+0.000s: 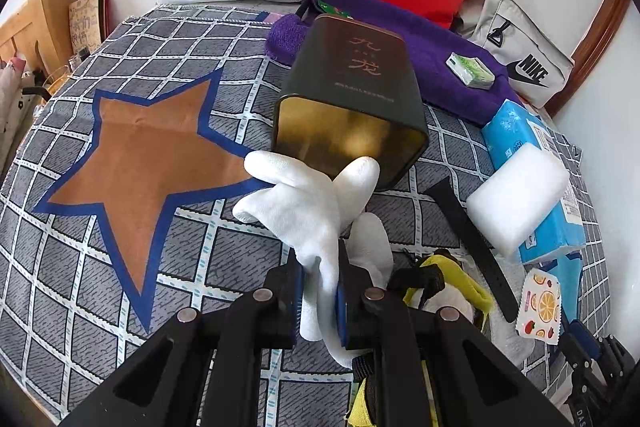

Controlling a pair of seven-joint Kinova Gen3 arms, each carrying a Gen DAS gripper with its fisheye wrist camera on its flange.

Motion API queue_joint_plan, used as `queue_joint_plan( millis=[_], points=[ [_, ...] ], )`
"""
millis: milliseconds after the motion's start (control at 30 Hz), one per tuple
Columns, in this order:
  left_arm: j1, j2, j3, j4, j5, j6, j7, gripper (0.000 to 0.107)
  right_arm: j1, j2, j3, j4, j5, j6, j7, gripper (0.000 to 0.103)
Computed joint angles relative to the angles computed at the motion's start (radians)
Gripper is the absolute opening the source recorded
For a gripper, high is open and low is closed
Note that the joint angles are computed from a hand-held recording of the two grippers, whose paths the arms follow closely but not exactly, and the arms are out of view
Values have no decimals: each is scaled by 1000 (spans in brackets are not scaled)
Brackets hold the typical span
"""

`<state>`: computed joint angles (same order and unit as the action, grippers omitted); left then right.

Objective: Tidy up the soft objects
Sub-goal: 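Lift the white glove with the left tool while the right tool lifts the black strap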

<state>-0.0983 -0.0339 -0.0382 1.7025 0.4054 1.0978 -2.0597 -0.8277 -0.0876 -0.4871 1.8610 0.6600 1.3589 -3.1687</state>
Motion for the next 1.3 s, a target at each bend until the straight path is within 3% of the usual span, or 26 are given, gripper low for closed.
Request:
queue_joint_plan(
  millis=[200, 333, 467, 600, 667, 733, 933, 1300],
  points=[
    [-3, -2, -2, -3, -15, 9, 14, 13, 31, -23, 9, 30, -77, 53, -44, 21],
    [4, -8, 4, -3, -36, 7, 27, 13, 54, -51, 12, 61, -90, -11, -41, 22],
    [12, -10, 8, -5, -55, 6, 34, 14, 83, -50, 11, 81, -77, -60, -36, 35],
    [15, -3, 6, -5, -51, 1, 37, 15, 98, -46, 5, 104, -34, -91, -76, 39],
    [10, 7, 1, -9, -33, 6, 34, 14, 100, -43, 0, 114, -11, -95, -96, 35],
    [0, 12, -5, -14, -11, 15, 23, 13, 92, -38, -7, 115, 1, -86, -98, 21],
    [-19, -2, -14, -45, 16, 38, 14, 13, 110, -84, 4, 104, -36, -100, -52, 21],
    [-46, -9, -35, -130, 73, 106, 7, 13, 159, -119, -61, -3, 12, -8, 14, 21]
  ],
)
